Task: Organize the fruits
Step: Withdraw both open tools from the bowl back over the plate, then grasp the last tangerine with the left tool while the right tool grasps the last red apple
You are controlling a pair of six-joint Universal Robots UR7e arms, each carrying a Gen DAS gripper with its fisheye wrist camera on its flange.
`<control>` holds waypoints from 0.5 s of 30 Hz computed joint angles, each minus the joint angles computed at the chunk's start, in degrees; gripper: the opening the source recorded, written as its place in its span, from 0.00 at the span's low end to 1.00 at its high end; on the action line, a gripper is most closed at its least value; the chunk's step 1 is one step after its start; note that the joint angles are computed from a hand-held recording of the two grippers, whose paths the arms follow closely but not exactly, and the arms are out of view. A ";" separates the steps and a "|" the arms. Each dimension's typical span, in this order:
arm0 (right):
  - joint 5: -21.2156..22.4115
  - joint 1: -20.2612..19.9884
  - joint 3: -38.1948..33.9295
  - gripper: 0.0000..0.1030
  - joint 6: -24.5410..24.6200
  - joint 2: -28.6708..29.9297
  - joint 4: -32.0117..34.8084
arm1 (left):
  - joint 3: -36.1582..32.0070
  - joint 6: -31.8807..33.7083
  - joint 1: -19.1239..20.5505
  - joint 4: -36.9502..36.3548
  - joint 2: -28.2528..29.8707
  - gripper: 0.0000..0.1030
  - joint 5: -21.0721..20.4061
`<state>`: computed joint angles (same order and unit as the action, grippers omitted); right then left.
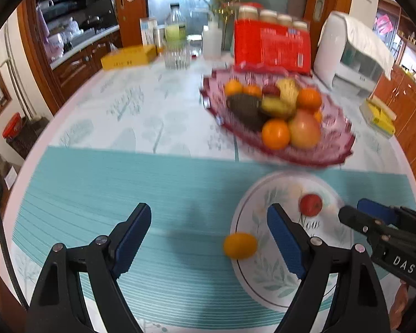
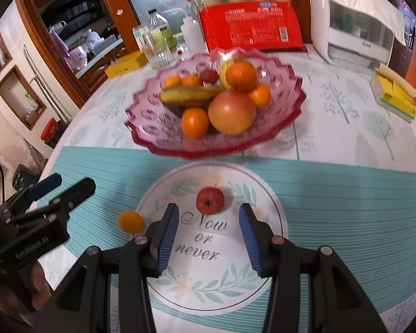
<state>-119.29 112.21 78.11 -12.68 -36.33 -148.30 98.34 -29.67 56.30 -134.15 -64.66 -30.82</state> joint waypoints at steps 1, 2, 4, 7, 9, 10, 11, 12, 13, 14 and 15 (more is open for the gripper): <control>-0.03 -0.24 0.11 0.45 0.25 0.21 0.08 | 0.27 -0.66 0.37 0.22 0.25 0.82 -0.67; 0.00 -0.42 0.26 0.45 0.46 0.31 0.08 | 0.57 -1.07 0.61 0.15 0.38 0.82 -1.09; 0.11 -0.85 0.45 0.45 1.04 0.61 0.22 | 1.12 -2.07 1.14 0.16 0.67 0.82 -2.01; 0.28 -1.39 0.30 0.45 2.03 1.33 0.74 | 1.83 -3.67 1.97 -0.01 0.94 0.82 -3.65; 0.39 -1.58 0.02 0.45 2.37 1.73 1.18 | 2.07 -4.56 2.49 -0.56 1.22 0.82 -4.74; 0.43 -1.66 -0.05 0.45 2.38 1.91 1.27 | 2.21 -4.83 2.63 -0.71 1.18 0.82 -5.03; 0.54 -1.73 -0.17 0.45 2.25 2.18 1.23 | 2.37 -5.14 2.89 -1.08 1.25 0.82 -5.47; 0.65 -1.79 -0.37 0.45 2.17 2.39 1.29 | 2.42 -5.43 3.08 -1.23 1.30 0.82 -5.70; 0.70 -1.83 -0.54 0.45 2.15 2.64 1.32 | 2.53 -5.72 3.23 -1.51 1.28 0.82 -5.90; 0.70 -1.88 -0.79 0.45 2.22 2.95 1.39 | 2.63 -5.88 3.37 -1.82 1.28 0.82 -6.10; 0.73 -1.95 -1.05 0.45 2.35 3.22 1.46 | 2.69 -6.19 3.55 -2.05 1.35 0.82 -6.40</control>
<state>-118.56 110.26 77.05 -10.33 -33.11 -146.84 101.03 -35.85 59.84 -136.20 -63.31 -37.22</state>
